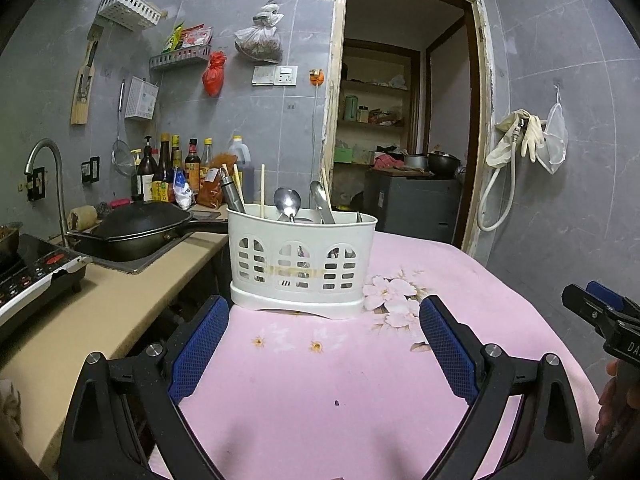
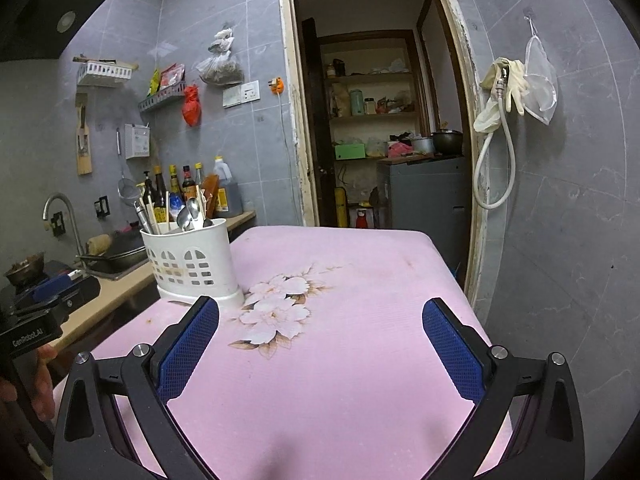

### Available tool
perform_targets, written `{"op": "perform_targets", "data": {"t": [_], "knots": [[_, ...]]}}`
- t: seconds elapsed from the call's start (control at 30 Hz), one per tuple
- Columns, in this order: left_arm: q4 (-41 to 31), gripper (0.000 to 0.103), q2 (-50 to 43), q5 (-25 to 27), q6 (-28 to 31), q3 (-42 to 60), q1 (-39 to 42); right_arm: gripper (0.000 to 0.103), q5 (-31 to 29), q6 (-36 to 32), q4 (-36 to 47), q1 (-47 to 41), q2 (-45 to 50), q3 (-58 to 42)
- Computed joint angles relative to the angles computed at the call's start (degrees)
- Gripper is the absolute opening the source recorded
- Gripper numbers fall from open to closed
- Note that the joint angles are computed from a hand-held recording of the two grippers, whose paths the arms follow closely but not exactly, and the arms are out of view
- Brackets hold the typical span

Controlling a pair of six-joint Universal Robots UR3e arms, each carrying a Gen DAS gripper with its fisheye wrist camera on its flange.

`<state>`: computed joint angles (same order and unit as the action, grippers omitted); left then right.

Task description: Organize utensils

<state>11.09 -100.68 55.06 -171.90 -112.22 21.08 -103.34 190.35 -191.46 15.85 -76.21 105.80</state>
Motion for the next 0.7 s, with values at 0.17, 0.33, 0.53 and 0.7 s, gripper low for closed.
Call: {"op": "perform_targets", "data": {"t": [0.17, 0.33, 0.53, 0.7], "knots": [[0.69, 0.094, -0.02, -0.11, -0.37, -0.72, 0.02, 0.103, 1.26, 0.68, 1.05, -0.53, -0.67, 0.21], [0.37, 0.094, 0.26, -0.11, -0.12, -1.04, 0.01, 0.103, 1.34, 0.94, 1.44, -0.54, -0.51, 0.08], [-0.10, 0.094, 0.14, 0.16, -0.27, -0.86, -0.25, 0.103, 1.21, 1.22, 2.53, -0.26, -0.27, -0.49], [-0.65, 0.094, -0.02, -0.05, -0.45, -0.51, -0.09, 0.103, 1.15, 1.18, 3.35, -0.17, 0.17, -1.40]]}}
